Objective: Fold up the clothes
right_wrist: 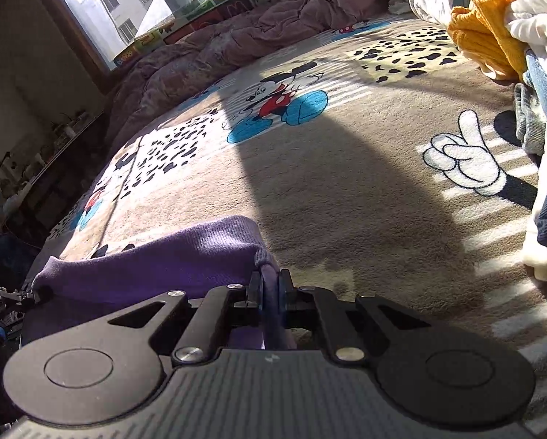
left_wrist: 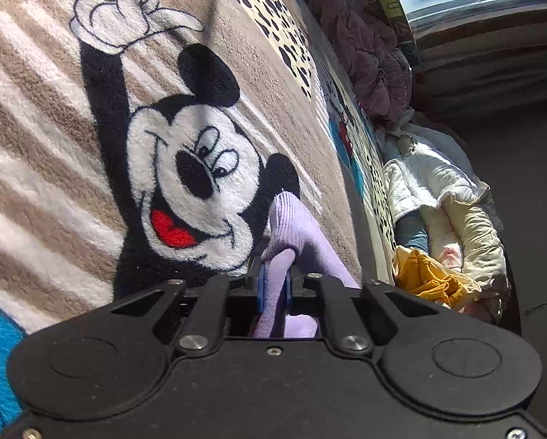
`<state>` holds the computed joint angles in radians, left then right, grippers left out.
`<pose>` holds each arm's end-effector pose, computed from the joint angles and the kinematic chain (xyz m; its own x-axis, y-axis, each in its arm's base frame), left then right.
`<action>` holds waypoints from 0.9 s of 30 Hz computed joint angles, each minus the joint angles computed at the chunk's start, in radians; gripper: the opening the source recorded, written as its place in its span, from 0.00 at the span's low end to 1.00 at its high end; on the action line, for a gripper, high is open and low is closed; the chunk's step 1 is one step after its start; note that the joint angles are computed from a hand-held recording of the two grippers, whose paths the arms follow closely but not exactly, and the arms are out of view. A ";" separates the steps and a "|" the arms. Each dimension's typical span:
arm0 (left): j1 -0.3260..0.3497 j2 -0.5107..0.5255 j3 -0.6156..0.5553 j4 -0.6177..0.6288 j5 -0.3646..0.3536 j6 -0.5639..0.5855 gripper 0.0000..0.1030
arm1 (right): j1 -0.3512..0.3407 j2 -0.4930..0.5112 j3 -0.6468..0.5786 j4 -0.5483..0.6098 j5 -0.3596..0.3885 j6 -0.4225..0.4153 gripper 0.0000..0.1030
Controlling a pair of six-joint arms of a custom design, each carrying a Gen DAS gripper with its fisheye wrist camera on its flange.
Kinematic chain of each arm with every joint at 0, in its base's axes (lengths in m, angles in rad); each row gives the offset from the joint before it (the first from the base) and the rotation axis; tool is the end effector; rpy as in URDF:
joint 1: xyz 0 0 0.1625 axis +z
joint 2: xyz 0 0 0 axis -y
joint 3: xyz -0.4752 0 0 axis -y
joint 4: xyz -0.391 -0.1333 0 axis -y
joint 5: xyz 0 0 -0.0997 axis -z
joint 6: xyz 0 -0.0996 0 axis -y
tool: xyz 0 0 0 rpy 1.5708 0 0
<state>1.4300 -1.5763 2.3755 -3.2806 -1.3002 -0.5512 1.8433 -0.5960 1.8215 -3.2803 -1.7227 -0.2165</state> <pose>0.1012 -0.4254 0.3773 -0.8831 -0.3809 0.2740 -0.4419 0.4786 -0.7587 0.2914 -0.6035 0.0206 -0.8971 -0.3767 0.2308 -0.4412 0.7900 -0.4257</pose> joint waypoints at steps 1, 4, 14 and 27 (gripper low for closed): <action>0.023 0.009 0.002 -0.021 -0.028 -0.022 0.14 | -0.003 0.010 -0.008 0.005 -0.016 0.012 0.10; 0.008 -0.010 0.006 -0.008 -0.012 0.013 0.17 | -0.023 0.021 -0.007 -0.010 -0.002 0.085 0.14; -0.234 -0.112 0.055 0.037 0.225 0.322 0.32 | 0.004 -0.006 0.060 -0.247 -0.005 -0.044 0.43; -0.295 -0.126 0.062 0.257 0.486 0.296 0.19 | 0.031 0.073 -0.062 -0.016 -0.069 -0.104 0.30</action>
<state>1.1352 -1.7022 2.4374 -3.0235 -0.8140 -0.2557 1.8739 -0.5231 1.7595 -3.2959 -1.7918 -0.3206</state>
